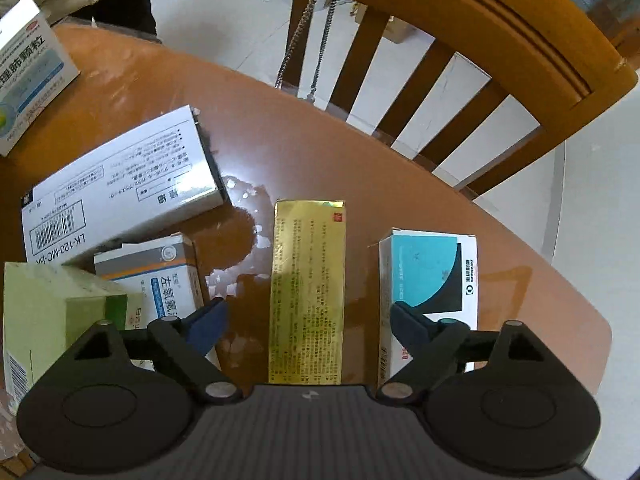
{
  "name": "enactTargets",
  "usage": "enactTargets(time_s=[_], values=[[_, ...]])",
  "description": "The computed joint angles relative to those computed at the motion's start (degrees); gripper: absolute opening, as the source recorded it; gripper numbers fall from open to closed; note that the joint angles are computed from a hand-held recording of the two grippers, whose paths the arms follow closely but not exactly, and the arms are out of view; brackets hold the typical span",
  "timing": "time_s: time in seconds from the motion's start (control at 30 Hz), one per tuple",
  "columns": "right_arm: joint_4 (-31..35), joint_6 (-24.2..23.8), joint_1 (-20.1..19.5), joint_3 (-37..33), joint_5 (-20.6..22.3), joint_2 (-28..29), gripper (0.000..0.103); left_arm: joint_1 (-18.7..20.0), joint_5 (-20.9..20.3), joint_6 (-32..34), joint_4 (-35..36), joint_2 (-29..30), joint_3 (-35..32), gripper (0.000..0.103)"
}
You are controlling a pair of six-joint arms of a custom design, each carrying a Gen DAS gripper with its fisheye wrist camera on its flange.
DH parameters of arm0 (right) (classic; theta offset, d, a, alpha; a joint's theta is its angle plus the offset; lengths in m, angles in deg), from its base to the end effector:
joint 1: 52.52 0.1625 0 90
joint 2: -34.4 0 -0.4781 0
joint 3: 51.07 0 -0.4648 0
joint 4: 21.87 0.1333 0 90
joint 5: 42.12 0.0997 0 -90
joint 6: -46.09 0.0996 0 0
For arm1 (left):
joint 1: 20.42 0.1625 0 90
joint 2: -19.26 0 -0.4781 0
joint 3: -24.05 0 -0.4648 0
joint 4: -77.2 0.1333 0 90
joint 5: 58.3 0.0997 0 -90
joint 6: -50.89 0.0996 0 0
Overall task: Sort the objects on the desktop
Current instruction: 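Grasp the narrow gold-yellow box standing among the boxes with the right gripper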
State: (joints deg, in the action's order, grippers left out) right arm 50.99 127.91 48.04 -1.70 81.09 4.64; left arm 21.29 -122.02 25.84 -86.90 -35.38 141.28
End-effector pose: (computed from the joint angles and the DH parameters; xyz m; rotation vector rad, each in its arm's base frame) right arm 0.2148 -0.7226 0.1649 2.1964 -1.5529 -0.5972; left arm -0.3345 -0.5358 0.0722 0.5041 2.7817 -0.6225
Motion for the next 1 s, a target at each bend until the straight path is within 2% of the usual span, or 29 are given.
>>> enactTargets(time_s=[0.03, 0.1, 0.3, 0.43, 0.57, 0.63, 0.67, 0.8, 1.0], values=[[-0.3, -0.2, 0.1, 0.0, 0.0, -0.2, 0.075, 0.0, 0.1, 0.0, -0.1, 0.0, 0.0, 0.103], [1.5, 1.3, 0.3, -1.2, 0.0, 0.5, 0.059, 0.0, 0.0, 0.1, -0.2, 0.1, 0.0, 0.103], [-0.7, -0.6, 0.2, 1.7, -0.3, -1.3, 0.062, 0.0, 0.2, -0.1, -0.3, 0.0, 0.1, 0.103], [-1.6, -1.4, 0.3, 1.3, 1.5, -0.1, 0.062, 0.1, 0.1, -0.2, -0.4, 0.1, 0.0, 0.103], [-0.4, 0.5, 0.2, 0.6, 2.2, 0.6, 0.062, 0.1, 0.0, 0.0, -0.2, 0.1, 0.0, 0.103], [1.1, 1.8, 0.1, -0.3, 2.0, 1.4, 0.055, 0.1, 0.1, -0.1, -0.2, 0.1, -0.1, 0.103], [1.7, 2.5, 0.2, -0.8, 2.0, 1.7, 0.046, 0.1, 0.2, -0.1, -0.1, 0.1, -0.1, 0.103], [2.3, 2.8, 0.3, -1.1, 2.3, 1.8, 0.044, 0.1, 0.4, 0.1, -0.3, 0.2, -0.4, 0.103], [2.5, 2.5, 0.1, -0.4, 0.3, 0.0, 0.044, 0.4, 0.9, 1.3, -1.0, 0.7, -1.4, 0.103]])
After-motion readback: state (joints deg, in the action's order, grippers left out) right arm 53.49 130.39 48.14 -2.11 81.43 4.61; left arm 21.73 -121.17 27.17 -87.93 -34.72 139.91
